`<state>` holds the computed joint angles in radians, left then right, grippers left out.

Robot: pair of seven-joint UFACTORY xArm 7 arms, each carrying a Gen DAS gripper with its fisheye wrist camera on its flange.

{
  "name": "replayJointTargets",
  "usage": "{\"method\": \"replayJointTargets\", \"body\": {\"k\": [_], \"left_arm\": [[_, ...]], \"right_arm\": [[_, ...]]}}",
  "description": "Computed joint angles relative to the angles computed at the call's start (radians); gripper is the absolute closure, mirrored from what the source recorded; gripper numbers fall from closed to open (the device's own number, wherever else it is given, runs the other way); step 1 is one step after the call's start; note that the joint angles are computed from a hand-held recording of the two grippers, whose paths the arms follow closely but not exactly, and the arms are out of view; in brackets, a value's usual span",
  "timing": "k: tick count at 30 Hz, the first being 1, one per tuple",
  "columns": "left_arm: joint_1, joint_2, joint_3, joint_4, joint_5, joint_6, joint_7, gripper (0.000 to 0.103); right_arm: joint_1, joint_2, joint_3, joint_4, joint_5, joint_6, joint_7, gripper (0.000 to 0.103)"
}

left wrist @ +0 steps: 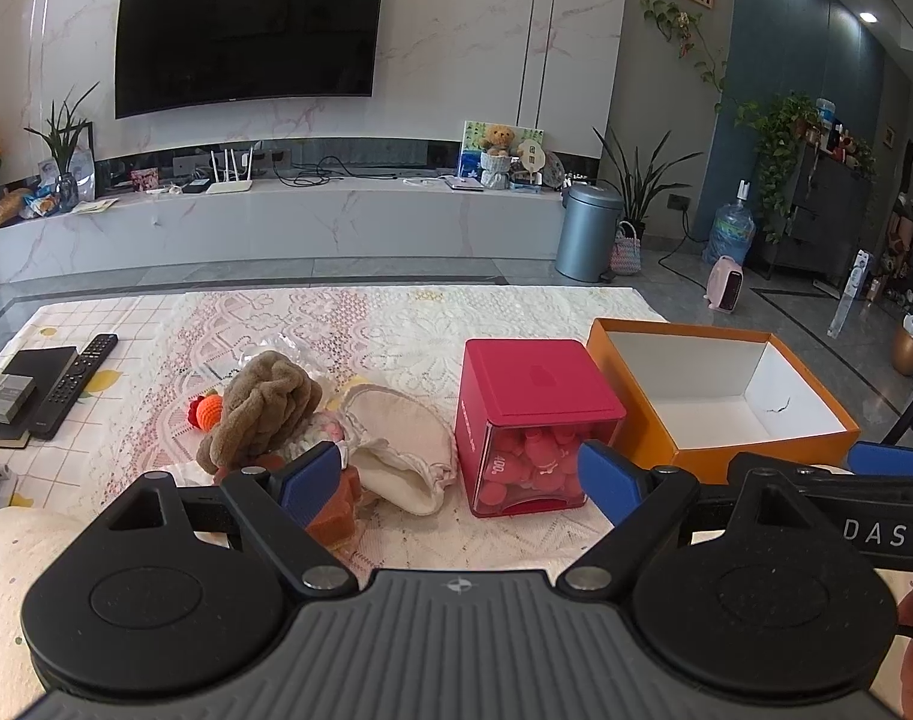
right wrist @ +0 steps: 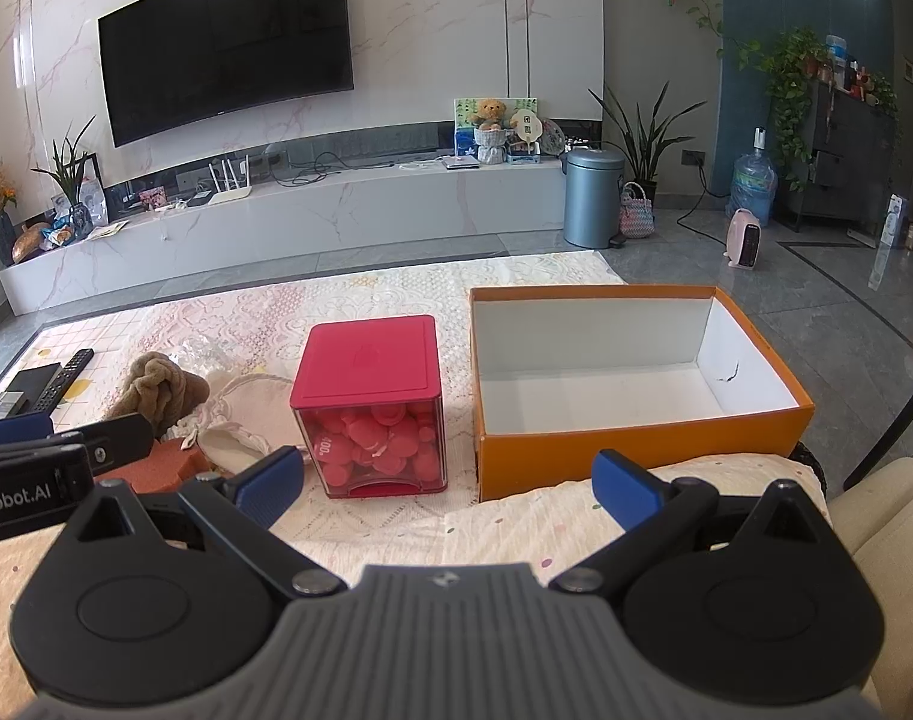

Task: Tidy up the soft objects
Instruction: 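Reach the left tool to the brown plush while the right tool reaches the orange sponge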

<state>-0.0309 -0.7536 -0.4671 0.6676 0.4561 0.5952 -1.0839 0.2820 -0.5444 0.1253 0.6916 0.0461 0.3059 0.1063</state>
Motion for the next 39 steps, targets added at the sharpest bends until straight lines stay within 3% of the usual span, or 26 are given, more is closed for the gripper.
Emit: {"method": "replayJointTargets", "body": {"k": [2, 4, 8, 10, 17, 19, 23, 31, 35, 39], "left_arm": [[-0.004, 0.0, 0.003, -0.006, -0.002, -0.003, 0.0, 0.001], [-0.01, -0.004, 0.007, -0.017, -0.004, -0.009, 0.001, 0.009], [-0.027, -0.033, 0.029, -0.069, -0.021, -0.04, 0.004, 0.015], [-0.035, -0.054, 0.047, -0.105, -0.036, -0.064, 0.008, 0.025], [-0.04, -0.121, 0.107, -0.211, -0.099, -0.132, 0.048, 0.04], [-0.021, -0.147, 0.111, -0.238, -0.107, -0.155, 0.055, 0.049], [0.018, -0.161, 0.122, -0.255, -0.1, -0.14, 0.118, 0.053], [0.031, -0.126, 0.222, -0.271, -0.138, -0.087, 0.303, 0.053], [0.067, -0.096, 0.235, -0.269, -0.16, -0.071, 0.317, 0.053], [0.102, -0.041, 0.24, -0.246, -0.174, -0.05, 0.309, 0.06]], "right_arm": [[0.003, 0.001, -0.001, -0.002, -0.001, -0.006, -0.005, 0.003], [0.011, 0.002, -0.004, -0.012, 0.001, -0.029, -0.012, 0.003], [0.076, 0.002, -0.046, -0.055, 0.032, -0.13, -0.062, 0.003], [0.115, 0.013, -0.072, -0.063, 0.042, -0.158, -0.107, 0.003], [0.252, 0.111, -0.155, 0.002, 0.167, -0.11, -0.239, 0.004], [0.287, 0.144, -0.17, 0.028, 0.211, -0.091, -0.305, 0.01], [0.29, 0.223, -0.135, 0.089, 0.261, -0.07, -0.389, 0.03], [0.301, 0.424, -0.079, 0.274, 0.438, 0.023, -0.549, 0.031], [0.274, 0.539, -0.021, 0.378, 0.478, 0.091, -0.557, 0.033], [0.238, 0.637, 0.036, 0.472, 0.471, 0.135, -0.483, 0.032]]}}
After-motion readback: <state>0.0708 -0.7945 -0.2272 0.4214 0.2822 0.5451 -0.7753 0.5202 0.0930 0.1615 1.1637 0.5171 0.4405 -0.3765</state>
